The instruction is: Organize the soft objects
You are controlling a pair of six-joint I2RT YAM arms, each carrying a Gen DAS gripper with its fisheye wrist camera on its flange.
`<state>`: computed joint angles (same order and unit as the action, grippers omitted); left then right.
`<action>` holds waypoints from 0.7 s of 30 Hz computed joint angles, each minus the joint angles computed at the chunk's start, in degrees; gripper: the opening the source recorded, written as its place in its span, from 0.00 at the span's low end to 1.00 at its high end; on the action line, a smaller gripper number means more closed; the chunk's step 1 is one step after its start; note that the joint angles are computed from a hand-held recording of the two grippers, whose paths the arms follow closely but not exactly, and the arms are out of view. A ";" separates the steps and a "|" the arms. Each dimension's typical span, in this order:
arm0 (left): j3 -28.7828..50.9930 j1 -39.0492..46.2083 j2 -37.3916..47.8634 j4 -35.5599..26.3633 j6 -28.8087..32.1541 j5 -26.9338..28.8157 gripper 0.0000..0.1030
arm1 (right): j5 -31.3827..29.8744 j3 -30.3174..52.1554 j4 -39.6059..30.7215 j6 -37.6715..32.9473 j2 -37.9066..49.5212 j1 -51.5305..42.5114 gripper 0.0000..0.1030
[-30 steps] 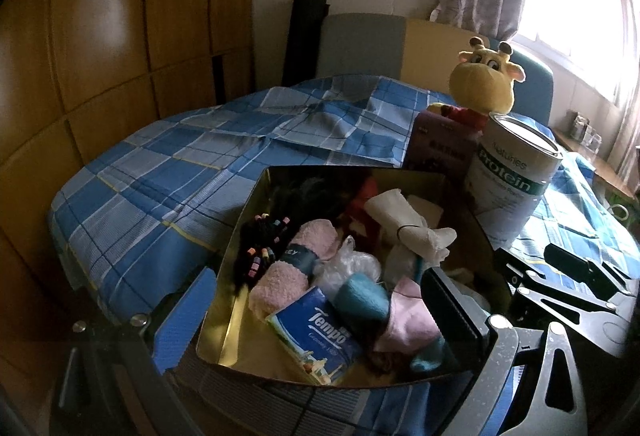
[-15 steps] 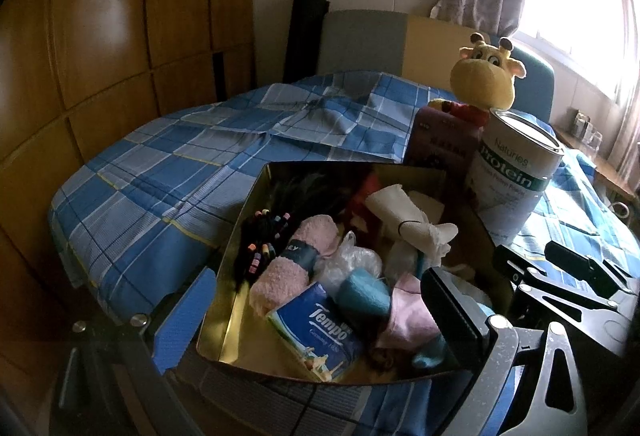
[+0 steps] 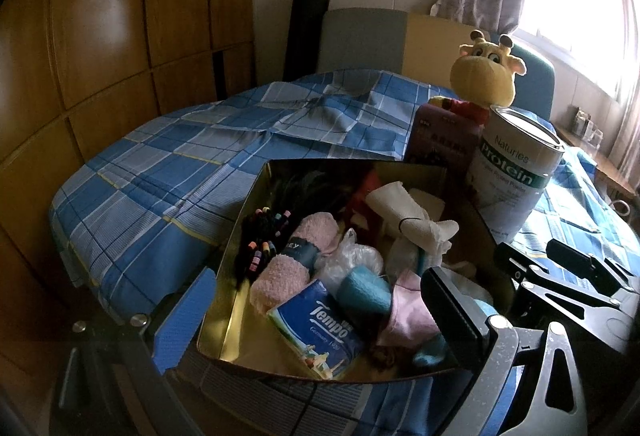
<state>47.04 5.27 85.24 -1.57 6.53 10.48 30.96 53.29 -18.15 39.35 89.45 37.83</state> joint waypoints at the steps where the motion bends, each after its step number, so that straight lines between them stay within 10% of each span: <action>1: 0.01 -0.01 0.03 -0.03 0.00 -0.05 1.00 | 0.01 0.01 -0.05 0.05 0.00 0.04 0.66; 21: 0.06 0.14 0.05 -0.23 0.39 -0.01 1.00 | -0.17 -0.36 0.10 0.27 -0.20 -0.01 0.66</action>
<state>47.10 5.41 85.29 -1.80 6.92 10.47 30.79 52.93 -18.05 39.62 89.26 37.82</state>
